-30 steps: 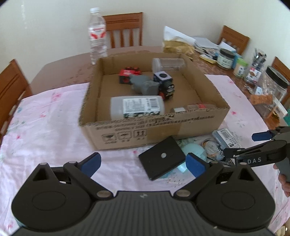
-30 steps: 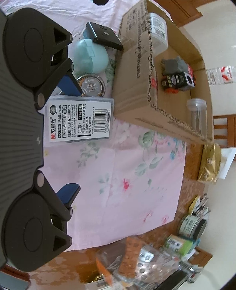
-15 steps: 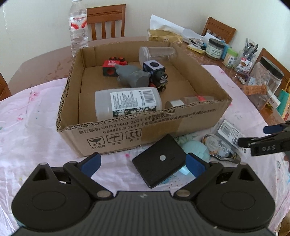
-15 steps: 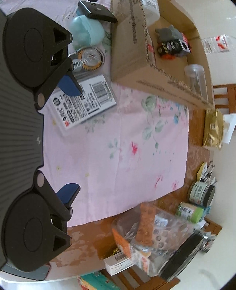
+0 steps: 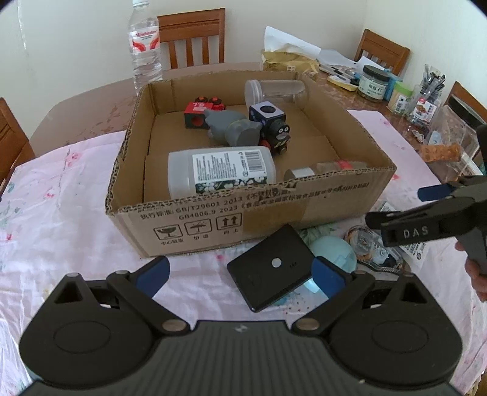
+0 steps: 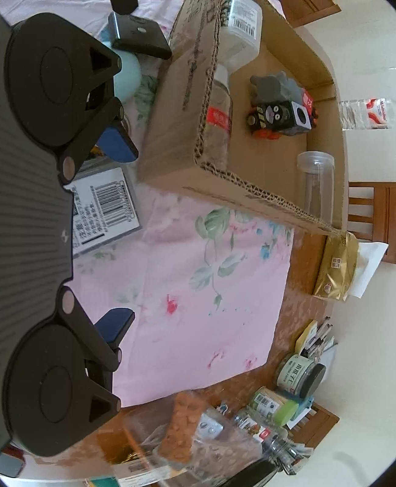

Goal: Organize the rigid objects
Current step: 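Move the left tool to the black square case while the right tool approaches the clear battery case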

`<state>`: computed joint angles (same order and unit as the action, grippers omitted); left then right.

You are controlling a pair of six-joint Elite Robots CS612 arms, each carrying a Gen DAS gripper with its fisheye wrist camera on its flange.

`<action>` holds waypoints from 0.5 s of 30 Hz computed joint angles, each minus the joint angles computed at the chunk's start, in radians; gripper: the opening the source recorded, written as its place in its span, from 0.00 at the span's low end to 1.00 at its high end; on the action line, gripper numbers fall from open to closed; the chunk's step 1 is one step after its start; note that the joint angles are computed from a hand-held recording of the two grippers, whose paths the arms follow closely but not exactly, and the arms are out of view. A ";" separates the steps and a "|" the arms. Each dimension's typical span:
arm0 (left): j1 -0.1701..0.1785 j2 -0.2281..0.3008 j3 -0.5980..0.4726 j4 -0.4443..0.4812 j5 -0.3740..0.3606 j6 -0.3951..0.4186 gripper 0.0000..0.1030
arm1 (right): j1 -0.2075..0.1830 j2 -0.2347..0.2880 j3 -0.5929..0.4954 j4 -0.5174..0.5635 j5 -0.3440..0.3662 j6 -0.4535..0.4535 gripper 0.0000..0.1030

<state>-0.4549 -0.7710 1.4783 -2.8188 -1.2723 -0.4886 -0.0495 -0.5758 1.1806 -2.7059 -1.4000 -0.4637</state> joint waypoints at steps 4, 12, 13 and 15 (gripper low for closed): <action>-0.003 0.002 -0.003 0.010 0.003 -0.019 0.97 | -0.009 0.006 -0.017 0.047 0.024 0.017 1.00; -0.007 0.016 -0.023 0.011 0.006 -0.026 0.97 | -0.027 -0.025 0.038 0.032 -0.032 -0.047 1.00; -0.008 0.018 -0.026 0.011 0.007 -0.027 0.97 | -0.030 -0.031 0.048 0.027 -0.035 -0.059 1.00; -0.007 0.024 -0.033 0.013 0.006 -0.029 0.97 | -0.037 -0.043 0.067 0.031 -0.038 -0.080 1.00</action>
